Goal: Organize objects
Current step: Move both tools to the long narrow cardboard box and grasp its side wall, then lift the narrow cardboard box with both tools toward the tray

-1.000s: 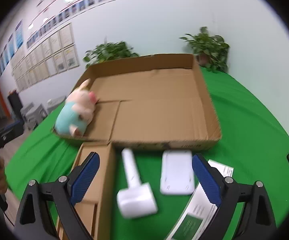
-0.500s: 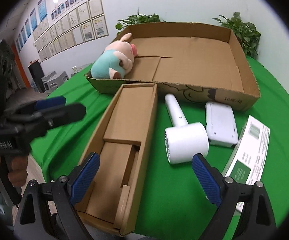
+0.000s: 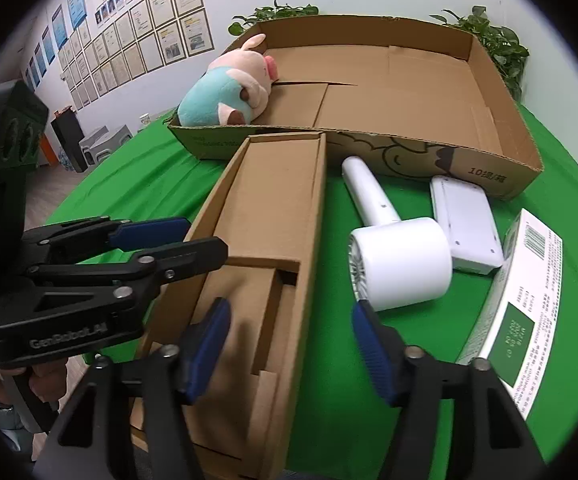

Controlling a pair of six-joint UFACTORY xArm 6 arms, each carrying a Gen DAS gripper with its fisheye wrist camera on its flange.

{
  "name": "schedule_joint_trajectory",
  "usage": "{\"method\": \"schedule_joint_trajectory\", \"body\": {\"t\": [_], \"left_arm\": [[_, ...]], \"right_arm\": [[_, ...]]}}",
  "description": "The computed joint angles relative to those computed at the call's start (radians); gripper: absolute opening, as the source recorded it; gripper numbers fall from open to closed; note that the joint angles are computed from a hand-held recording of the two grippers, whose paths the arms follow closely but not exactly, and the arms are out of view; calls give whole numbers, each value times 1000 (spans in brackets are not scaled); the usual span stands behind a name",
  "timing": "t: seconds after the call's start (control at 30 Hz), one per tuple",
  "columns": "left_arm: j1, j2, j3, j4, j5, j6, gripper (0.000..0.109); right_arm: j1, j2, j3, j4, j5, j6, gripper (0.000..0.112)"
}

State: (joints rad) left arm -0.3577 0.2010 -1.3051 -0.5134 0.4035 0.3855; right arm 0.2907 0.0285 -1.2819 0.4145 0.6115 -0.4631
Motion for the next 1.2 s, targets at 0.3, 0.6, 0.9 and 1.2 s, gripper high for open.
{"method": "schedule_joint_trajectory", "body": {"t": [0.3,0.6,0.9,1.2], "left_arm": [[17,-9,16,43,-3,-16,20],[23,-4,8,38,29,-23,23],[22,-3,12,60,26,-57,22],[20,-15,14,98,22,-89,20]], "right_arm": [[33,-7,-2,-27,46,13,28],[24,8,-8,-44,-6,68,31],[57,-1,23,-137,-45,136,18],[52,2,12,-109,-24,147,17]]}}
